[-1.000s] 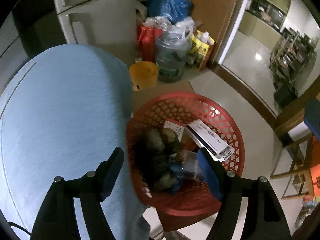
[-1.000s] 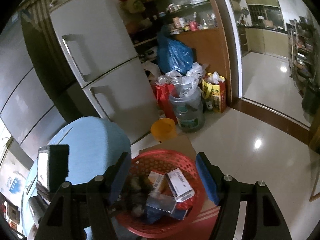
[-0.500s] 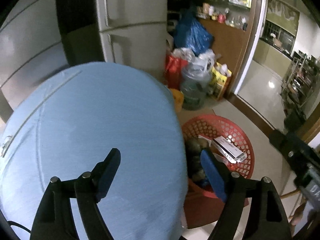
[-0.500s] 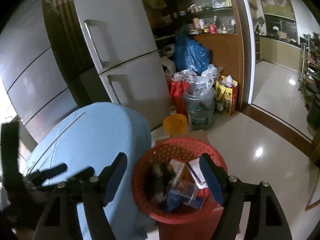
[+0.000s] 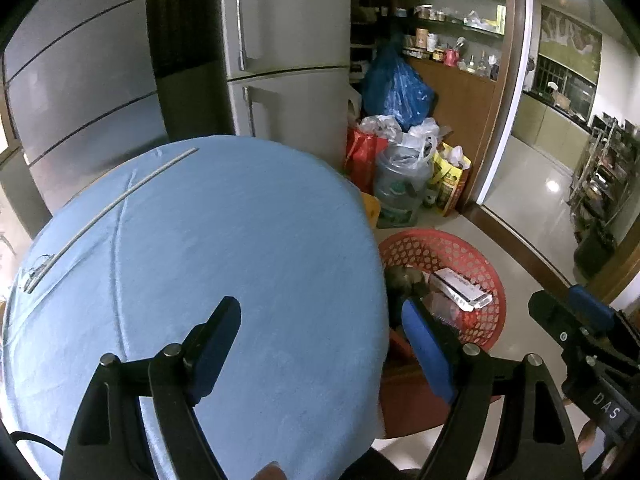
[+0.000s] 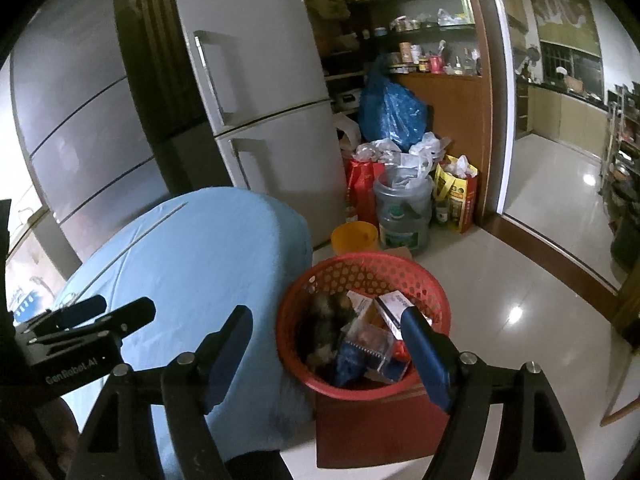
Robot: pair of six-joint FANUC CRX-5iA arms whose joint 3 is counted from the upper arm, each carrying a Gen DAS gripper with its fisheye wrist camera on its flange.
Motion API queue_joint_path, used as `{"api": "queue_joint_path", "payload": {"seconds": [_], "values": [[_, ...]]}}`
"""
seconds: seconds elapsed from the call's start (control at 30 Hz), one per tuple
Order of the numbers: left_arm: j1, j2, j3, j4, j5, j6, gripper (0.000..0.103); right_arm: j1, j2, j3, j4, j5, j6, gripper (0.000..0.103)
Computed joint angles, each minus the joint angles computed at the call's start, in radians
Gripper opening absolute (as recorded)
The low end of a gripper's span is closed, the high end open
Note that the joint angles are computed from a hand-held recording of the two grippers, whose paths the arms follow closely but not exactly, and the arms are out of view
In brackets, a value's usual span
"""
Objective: Collect trash
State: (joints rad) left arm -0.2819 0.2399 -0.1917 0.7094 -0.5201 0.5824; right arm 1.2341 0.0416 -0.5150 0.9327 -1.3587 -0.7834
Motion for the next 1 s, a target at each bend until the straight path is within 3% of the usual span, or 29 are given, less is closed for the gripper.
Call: {"api": "queue_joint_path", "payload": {"seconds": [0.57, 1.0], "values": [[0.048, -0.038, -0.090, 0.116, 0.035, -0.061, 0.086, 0.019, 0.081, 0.058, 0.000, 0.033, 0.054, 0.080], [0.057, -0.023, -0.081, 0.117, 0.018, -0.058, 0.086, 0.016, 0.095, 0.080, -0.017, 0.023, 0.081, 0.080]]}}
